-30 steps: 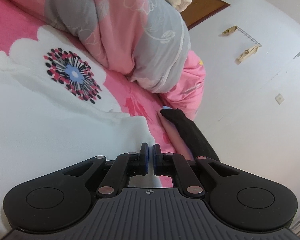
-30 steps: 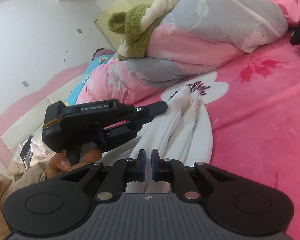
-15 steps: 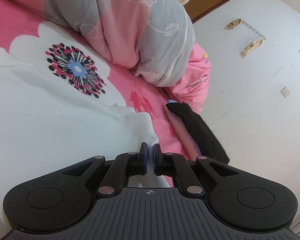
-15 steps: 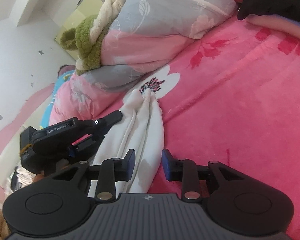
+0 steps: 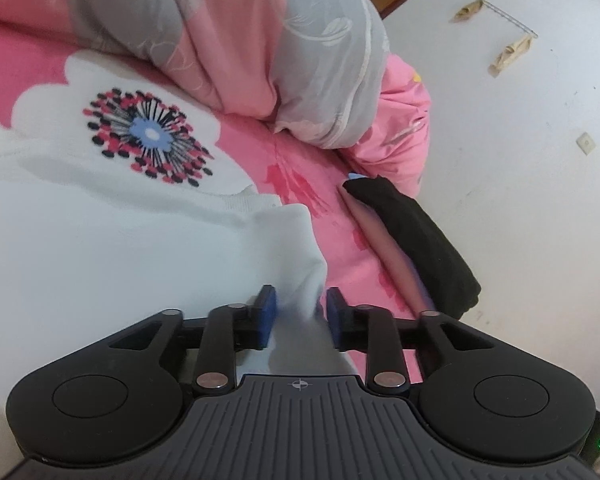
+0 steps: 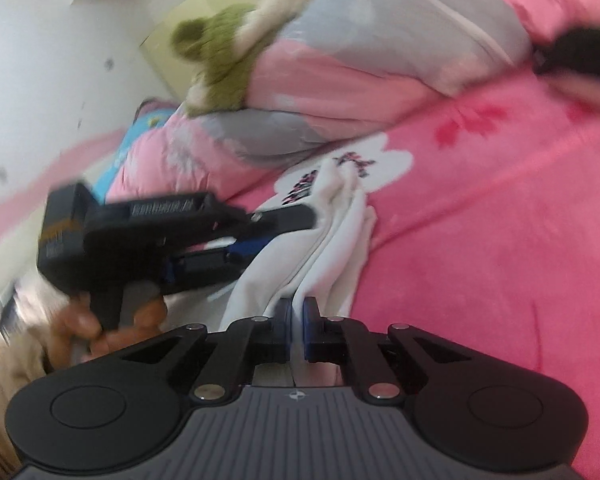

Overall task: Fold clothes
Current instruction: 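Open the left gripper and then the right gripper to release the fold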

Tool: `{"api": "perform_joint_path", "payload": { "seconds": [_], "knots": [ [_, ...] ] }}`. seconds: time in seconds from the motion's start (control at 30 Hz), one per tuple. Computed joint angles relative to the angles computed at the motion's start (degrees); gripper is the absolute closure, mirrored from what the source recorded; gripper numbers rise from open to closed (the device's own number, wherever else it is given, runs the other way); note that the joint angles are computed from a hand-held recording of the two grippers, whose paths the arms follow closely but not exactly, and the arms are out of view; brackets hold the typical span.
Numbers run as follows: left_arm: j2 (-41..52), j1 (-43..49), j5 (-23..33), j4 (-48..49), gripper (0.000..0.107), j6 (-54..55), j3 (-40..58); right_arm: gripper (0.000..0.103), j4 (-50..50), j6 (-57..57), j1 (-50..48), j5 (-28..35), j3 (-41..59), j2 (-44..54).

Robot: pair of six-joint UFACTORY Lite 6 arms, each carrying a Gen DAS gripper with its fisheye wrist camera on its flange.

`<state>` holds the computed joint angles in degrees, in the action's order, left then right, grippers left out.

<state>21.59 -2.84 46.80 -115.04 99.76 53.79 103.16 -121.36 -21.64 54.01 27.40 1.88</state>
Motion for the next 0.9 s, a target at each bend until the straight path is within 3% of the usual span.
{"api": "perform_joint_path", "payload": {
  "seconds": [0.17,0.3,0.43,0.63,0.73,0.9],
  "knots": [
    [-1.11,-1.13,-3.24,-0.45,0.078,1.92,0.06,0.097,5.85,-10.21,6.59,-6.52,-4.05,-7.84],
    [-2.08,-3.23,-6.70,-3.25,0.080,5.95,-0.42,0.097,6.18,-11.39,6.91,-6.78,-4.06,-7.92],
    [-1.85,-3.22,-6.63,-4.22,0.083,6.89,-0.53,0.097,2.28,-5.25,2.53,-1.67,-1.79,-3.19],
    [-1.11,-3.68,-7.89,-4.81,0.087,7.42,-0.14,0.097,-5.12,16.27,-9.34,8.39,7.10,13.86],
    [-0.86,-3.60,-7.86,-4.34,0.087,7.10,0.13,0.097,-5.88,18.05,-10.99,6.86,7.54,14.46],
    [-0.95,-3.63,-8.11,-3.24,0.086,6.31,0.51,0.086,4.44,7.28,-5.48,-3.87,-1.58,-1.36]
  ]
}}
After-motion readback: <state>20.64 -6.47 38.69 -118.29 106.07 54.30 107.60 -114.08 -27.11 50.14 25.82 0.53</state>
